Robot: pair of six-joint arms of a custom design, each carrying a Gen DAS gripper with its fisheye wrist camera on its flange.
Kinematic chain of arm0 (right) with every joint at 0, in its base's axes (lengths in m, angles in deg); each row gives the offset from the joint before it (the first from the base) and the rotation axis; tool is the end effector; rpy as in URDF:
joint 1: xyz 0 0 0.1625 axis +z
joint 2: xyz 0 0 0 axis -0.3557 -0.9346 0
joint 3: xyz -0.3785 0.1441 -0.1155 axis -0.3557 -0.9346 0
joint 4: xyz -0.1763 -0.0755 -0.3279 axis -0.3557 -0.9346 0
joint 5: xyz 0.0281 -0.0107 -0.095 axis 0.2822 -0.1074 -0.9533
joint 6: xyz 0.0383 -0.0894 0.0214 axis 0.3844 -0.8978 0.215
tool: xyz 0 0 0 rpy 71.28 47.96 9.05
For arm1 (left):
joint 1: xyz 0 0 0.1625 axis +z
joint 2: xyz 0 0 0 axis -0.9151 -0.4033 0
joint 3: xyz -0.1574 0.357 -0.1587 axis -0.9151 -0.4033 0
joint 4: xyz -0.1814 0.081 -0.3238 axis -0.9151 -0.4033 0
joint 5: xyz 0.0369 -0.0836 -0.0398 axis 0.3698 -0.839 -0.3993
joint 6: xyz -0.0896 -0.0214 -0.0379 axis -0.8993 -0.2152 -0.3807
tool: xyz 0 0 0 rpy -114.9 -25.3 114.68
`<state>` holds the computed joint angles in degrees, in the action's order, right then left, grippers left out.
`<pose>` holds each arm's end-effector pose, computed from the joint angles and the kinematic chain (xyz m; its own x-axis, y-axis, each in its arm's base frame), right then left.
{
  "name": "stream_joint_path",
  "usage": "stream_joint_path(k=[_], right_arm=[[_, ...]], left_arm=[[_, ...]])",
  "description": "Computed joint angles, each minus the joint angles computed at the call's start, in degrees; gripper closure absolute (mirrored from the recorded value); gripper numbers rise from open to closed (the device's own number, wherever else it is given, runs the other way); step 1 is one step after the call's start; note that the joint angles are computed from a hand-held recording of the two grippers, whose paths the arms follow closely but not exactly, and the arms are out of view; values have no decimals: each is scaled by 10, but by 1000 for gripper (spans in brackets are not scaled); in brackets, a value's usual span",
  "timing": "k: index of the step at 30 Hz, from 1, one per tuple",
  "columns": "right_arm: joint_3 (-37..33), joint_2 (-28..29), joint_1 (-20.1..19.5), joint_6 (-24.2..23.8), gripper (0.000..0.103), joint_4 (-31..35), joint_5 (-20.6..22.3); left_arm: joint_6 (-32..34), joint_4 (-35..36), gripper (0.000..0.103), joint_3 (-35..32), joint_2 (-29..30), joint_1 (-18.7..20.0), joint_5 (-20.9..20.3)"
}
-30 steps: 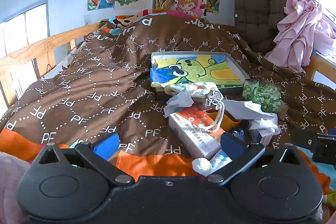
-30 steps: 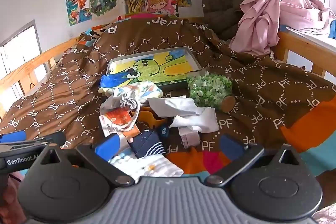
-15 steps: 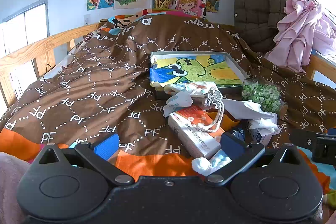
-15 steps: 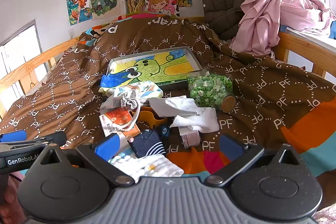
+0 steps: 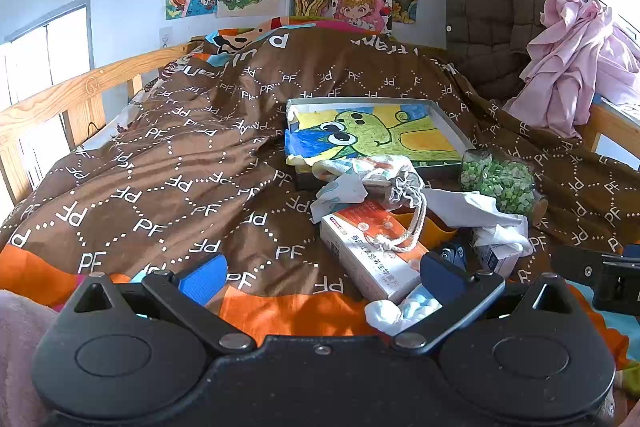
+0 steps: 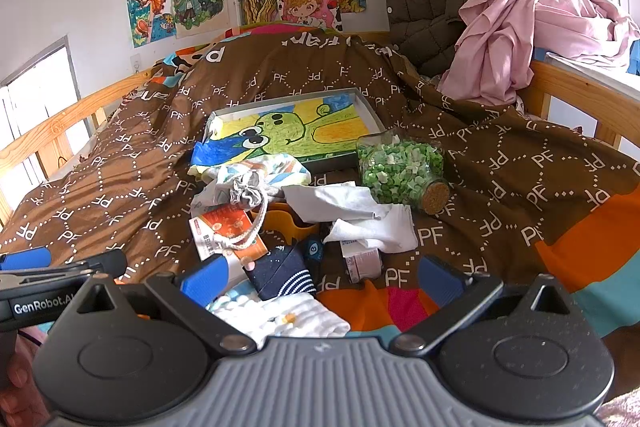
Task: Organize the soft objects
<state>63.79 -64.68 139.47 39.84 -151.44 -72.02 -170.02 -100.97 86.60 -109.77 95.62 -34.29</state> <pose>0.3420 -0.4440 0.1609 -0.7366 -0.3661 0.5687 -0.6682 0.5237 -0.5283 -0.1959 -0.3761 0.2761 -0.6764 -0.3540 -0.6459 0.4752 0.4603 -0.7499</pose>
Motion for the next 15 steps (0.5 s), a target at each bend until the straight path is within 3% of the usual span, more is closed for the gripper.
stream_joint_path(k=[15], right_arm=[[-2, 0, 0, 1, 0, 3, -1]], left_arm=[[0, 0, 1, 0, 0, 0, 0]])
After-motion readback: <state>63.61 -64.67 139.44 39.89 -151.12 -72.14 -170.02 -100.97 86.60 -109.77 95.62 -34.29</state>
